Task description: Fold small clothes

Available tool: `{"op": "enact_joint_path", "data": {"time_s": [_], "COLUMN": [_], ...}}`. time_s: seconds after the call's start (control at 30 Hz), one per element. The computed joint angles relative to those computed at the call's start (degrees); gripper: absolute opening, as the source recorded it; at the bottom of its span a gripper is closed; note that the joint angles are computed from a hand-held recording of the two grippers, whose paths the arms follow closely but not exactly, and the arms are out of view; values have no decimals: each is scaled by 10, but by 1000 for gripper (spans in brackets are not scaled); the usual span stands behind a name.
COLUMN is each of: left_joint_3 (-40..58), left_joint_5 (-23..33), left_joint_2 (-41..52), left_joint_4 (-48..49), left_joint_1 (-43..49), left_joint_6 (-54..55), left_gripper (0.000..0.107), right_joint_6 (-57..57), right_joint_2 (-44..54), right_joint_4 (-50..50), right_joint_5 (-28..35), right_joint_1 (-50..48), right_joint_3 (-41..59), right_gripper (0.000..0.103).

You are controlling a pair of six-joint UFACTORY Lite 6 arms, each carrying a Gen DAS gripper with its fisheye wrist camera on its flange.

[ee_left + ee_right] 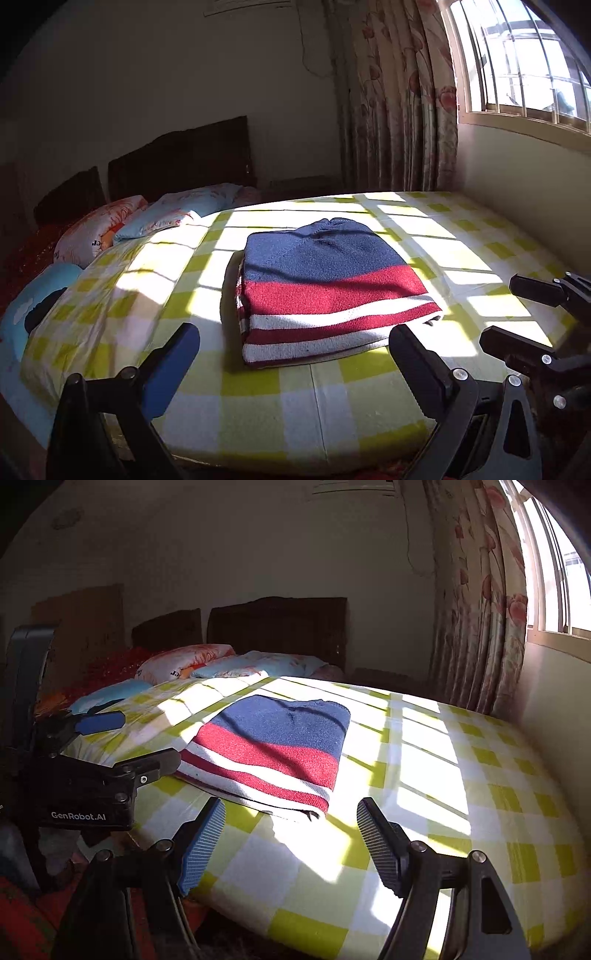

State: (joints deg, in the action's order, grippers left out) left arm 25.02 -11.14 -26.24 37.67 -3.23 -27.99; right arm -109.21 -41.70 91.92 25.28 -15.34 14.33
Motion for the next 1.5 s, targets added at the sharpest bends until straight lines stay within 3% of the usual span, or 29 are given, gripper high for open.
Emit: {"op": "enact_joint_path", "data": {"time_s": [1.5], "left_joint_3": [1], "left_joint_5": [-5], "left_joint_2": [9], "left_joint_4": [21], "left_joint_1": [7], "left_joint_6": [-23], "left_gripper": [103], "right_joint_6": [-5], "right_joint_2": [4], "right_joint_4": [8], "right_joint_5": [-9], "right_joint_1": [19], "right_joint_3": [-6], "right_gripper": [75]}}
